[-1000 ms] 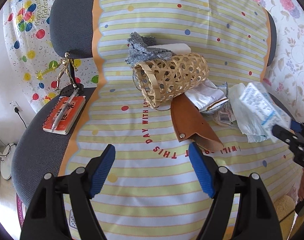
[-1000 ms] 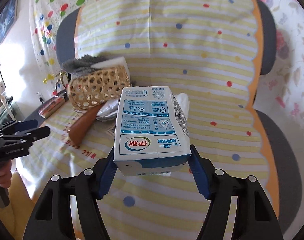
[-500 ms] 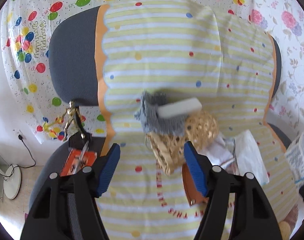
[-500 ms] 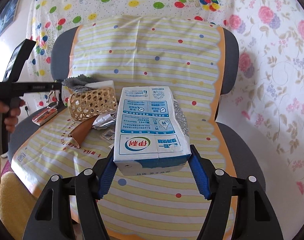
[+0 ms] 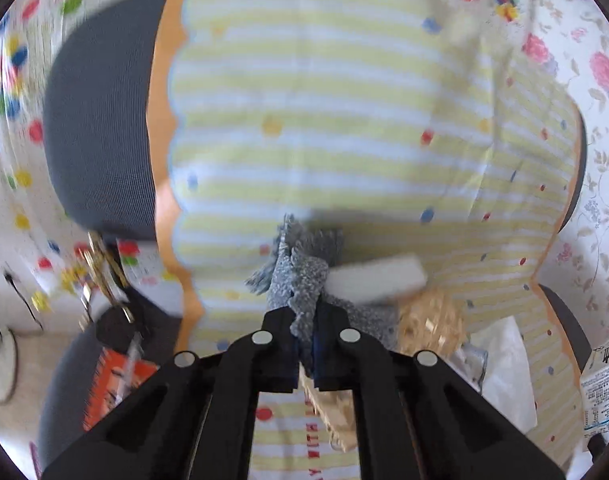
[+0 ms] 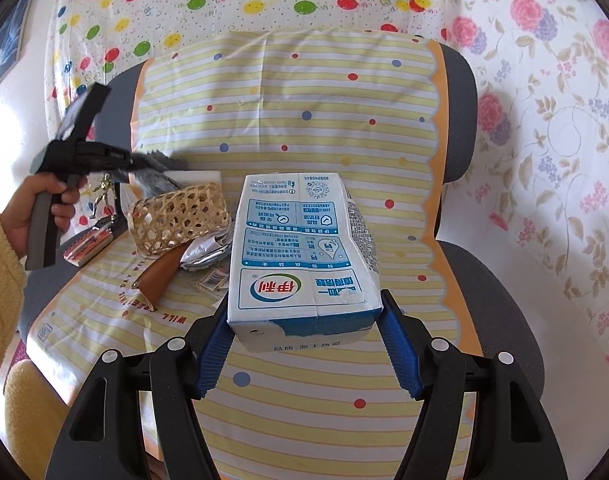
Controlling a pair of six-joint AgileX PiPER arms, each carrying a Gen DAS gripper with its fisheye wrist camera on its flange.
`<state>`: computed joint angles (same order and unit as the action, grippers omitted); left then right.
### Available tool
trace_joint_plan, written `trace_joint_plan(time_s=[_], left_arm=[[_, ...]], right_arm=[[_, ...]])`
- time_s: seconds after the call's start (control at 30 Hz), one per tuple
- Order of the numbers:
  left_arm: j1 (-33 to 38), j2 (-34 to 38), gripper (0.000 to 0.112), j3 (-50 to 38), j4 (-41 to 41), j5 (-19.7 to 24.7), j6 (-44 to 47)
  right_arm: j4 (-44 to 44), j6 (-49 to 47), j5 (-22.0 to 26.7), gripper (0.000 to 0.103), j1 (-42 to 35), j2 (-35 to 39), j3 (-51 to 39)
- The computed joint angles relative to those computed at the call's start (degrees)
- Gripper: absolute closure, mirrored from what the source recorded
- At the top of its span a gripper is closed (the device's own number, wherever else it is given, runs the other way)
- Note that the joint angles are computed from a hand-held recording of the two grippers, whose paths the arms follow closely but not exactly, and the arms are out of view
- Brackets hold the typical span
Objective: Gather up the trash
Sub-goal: 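Lift the milk carton with the right gripper while the left gripper grasps the grey cloth, then carry carton and cloth to the bin and open the right gripper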
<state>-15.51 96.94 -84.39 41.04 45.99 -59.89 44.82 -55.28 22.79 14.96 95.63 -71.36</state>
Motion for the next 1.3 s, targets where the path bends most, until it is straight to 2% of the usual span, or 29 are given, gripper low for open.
trace_joint_plan(time_s=[0.17,0.23,0.27,0.3,0.33,0.37,0.43,0.5,0.53,0.6,0.67,0.73,0.77,0.83,0.87,0.93,1.0,1.1,1.2,1.3], left_arm=[[-7.02,-2.76,0.111,-6.34,12.09,6.95,-2.83],[-9.03,-1.98,0.111,-10.54,12.98,9.67,0.11],[-9.44,0.87,0.111,-15.25,12.17,13.43,4.20],[-8.70,2.58,0.111,-18.14,9.44,14.89,7.75],[-7.79,2.57,0.111,-19.33,4.43,14.06,10.16],[-7.55,1.22,0.111,-18.23,1.17,10.97,10.28],[-9.93,-1.60,0.111,-15.40,1.41,8.87,10.24],[-11.62,-4.69,0.111,-12.74,0.42,4.76,8.26],[-13.35,-5.15,0.111,-12.77,2.66,5.38,6.70],[-16.43,-2.10,0.111,-17.55,4.60,11.30,10.09],[-17.97,-0.27,0.111,-19.59,1.03,13.90,10.24],[-19.74,5.20,0.111,-22.54,1.56,20.48,15.39],[-20.18,5.75,0.111,-22.78,-1.40,20.65,16.18],[-20.44,3.85,0.111,-19.12,-5.46,16.82,15.22],[-21.82,4.64,0.111,-18.48,-4.05,17.41,15.65],[-22.50,2.81,0.111,-14.66,-5.72,13.49,13.82],[-24.07,0.12,0.111,-9.98,-3.51,9.32,10.55],[-24.80,-3.33,0.111,-5.78,-1.07,7.37,5.79],[-25.04,-8.17,0.111,-2.48,6.07,8.60,-1.35],[-24.67,-9.08,0.111,-5.73,10.41,12.09,-2.77]], right_arm=[[1.94,-0.73,0.84,0.034,-1.34,-0.66,-0.46],[1.94,-0.26,1.65,0.034,-1.90,-0.69,-1.07],[-0.05,1.85,2.40,0.034,-1.96,-0.39,-1.86],[-1.29,3.77,3.36,0.034,-2.19,-0.16,-2.49],[-0.91,4.07,4.22,0.034,-2.62,-0.25,-2.65],[0.37,3.24,4.89,0.034,-3.20,-0.79,-2.29],[1.42,1.76,4.05,0.034,-3.64,-2.41,-0.63],[2.08,0.73,4.07,0.034,-4.42,-3.87,0.51],[2.05,0.69,3.97,0.034,-4.71,-4.32,0.80],[1.30,1.18,4.17,0.034,-5.45,-5.09,1.10],[2.09,0.89,4.85,0.034,-6.67,-6.02,1.68],[2.56,0.37,5.10,0.034,-7.52,-6.99,2.45],[2.57,0.28,5.28,0.034,-7.95,-7.49,2.78],[4.16,-1.48,5.84,0.034,-9.07,-8.71,3.79],[4.96,-2.24,6.41,0.034,-9.60,-9.13,4.09],[6.52,-3.54,7.97,0.034,-10.58,-9.74,4.49],[8.19,-5.29,8.81,0.034,-11.21,-10.61,5.35],[7.88,-5.58,8.81,0.034,-11.20,-11.49,6.30],[7.45,-5.16,8.50,0.034,-11.31,-11.39,6.53],[6.72,-3.34,9.14,0.034,-11.39,-10.46,5.43]])
